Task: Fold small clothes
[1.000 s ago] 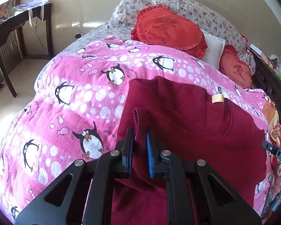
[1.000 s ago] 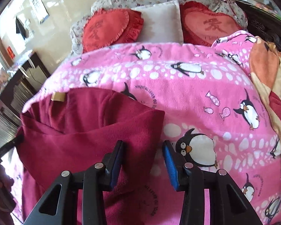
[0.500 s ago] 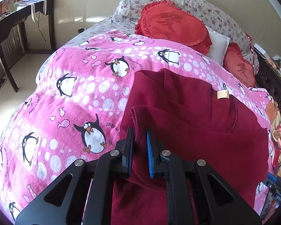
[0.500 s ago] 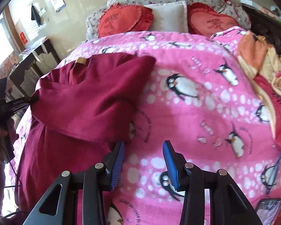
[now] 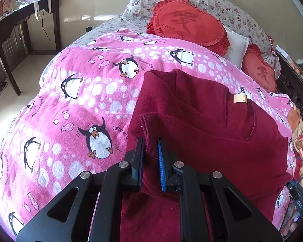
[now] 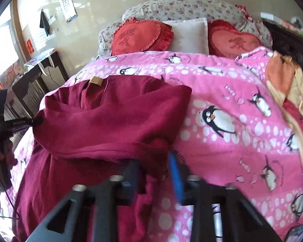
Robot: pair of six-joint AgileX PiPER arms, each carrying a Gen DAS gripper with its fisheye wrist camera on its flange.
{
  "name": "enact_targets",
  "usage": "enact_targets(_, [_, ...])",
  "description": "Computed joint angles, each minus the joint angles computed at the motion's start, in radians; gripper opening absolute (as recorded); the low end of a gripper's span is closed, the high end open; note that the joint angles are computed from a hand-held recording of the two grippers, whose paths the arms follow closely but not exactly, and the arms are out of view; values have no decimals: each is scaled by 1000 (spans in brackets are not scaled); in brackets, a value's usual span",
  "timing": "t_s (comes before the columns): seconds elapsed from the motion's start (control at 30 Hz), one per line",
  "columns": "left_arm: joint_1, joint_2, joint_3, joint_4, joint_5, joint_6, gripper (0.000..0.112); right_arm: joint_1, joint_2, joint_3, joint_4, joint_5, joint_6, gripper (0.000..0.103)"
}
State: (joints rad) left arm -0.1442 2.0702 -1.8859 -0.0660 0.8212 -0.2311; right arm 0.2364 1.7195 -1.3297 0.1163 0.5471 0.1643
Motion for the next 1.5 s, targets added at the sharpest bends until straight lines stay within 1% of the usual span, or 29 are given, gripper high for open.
enact_targets(0.1, [-2,-10,20,-38,-7,51,12,-4,-59,62,-21,-36,41,8])
enact_targets(0.17, [-9,-19,46,-54,-24,86,13,-13,-116,117,-50,-47,88,6])
enact_targets(0.2, [-19,-19,57,-39,-32,87,13,-19,-134,142,-45,-46,101,6])
enact_targets(0.27, [-43,-2,51,33,-27,46,13,-32,-116,158,-3,-5,88,6])
enact_targets(0.33, [-38,22,29,12,0,48,13,-32,-86,149,2,43,81,5])
enact_targets(0.4, [-23,15,39,-16,-1,56,13,-63,-88,147,101,99,-7,5])
enact_targets(0.5, [-11,-30,83,-24,-33,64,13,-121,-146,160,163,124,-35,5])
enact_targets(0.6, [-15,-75,120,13,-86,19,13,-159,-181,123,212,121,-85,5])
enact_targets(0.7, [-23,-70,92,-12,-79,26,13,-133,-129,25,223,121,-113,5])
enact_targets(0.8, [-51,-57,85,5,-70,30,13,-81,-36,-69,217,98,-117,5])
enact_targets(0.9, [-79,-31,80,40,-57,26,13,-50,79,-176,125,109,-47,5])
enact_targets(0.93, [-85,-16,74,49,-45,27,15,-41,117,-210,46,117,22,5])
enact_targets(0.97, [-89,7,55,47,-25,38,19,-49,170,-257,4,143,71,5])
enact_targets(1.0, [-91,33,33,50,-6,40,19,-57,203,-281,2,154,94,5])
enact_targets(1.07, [-87,40,43,44,-25,36,19,-91,208,-266,92,117,60,5])
enact_targets(1.1, [-85,38,44,40,-28,36,19,-96,206,-275,105,134,58,5])
enact_targets(1.17, [-82,37,39,30,-16,43,19,-79,176,-285,55,180,92,6])
enact_targets(1.2, [-79,34,40,24,-14,48,19,-68,155,-277,34,189,101,7])
enact_targets(1.27, [-79,18,57,27,-14,51,19,-42,92,-221,15,193,90,14])
enact_targets(1.3, [-79,5,74,32,-19,49,19,-28,63,-190,6,186,87,24])
enact_targets(1.33, [-81,-8,92,40,-25,42,19,-11,36,-155,-16,173,102,37])
enact_targets(1.37, [-85,-20,107,50,-29,35,19,-7,24,-134,-29,164,108,42])
enact_targets(1.43, [-98,-36,125,84,-24,12,19,28,29,-112,-119,168,168,44])
enact_targets(1.47, [-107,-47,136,113,-19,-5,22,42,65,-132,-182,202,202,44])
enact_targets(1.5, [-113,-61,151,132,-19,-17,33,43,98,-148,-205,227,212,44])
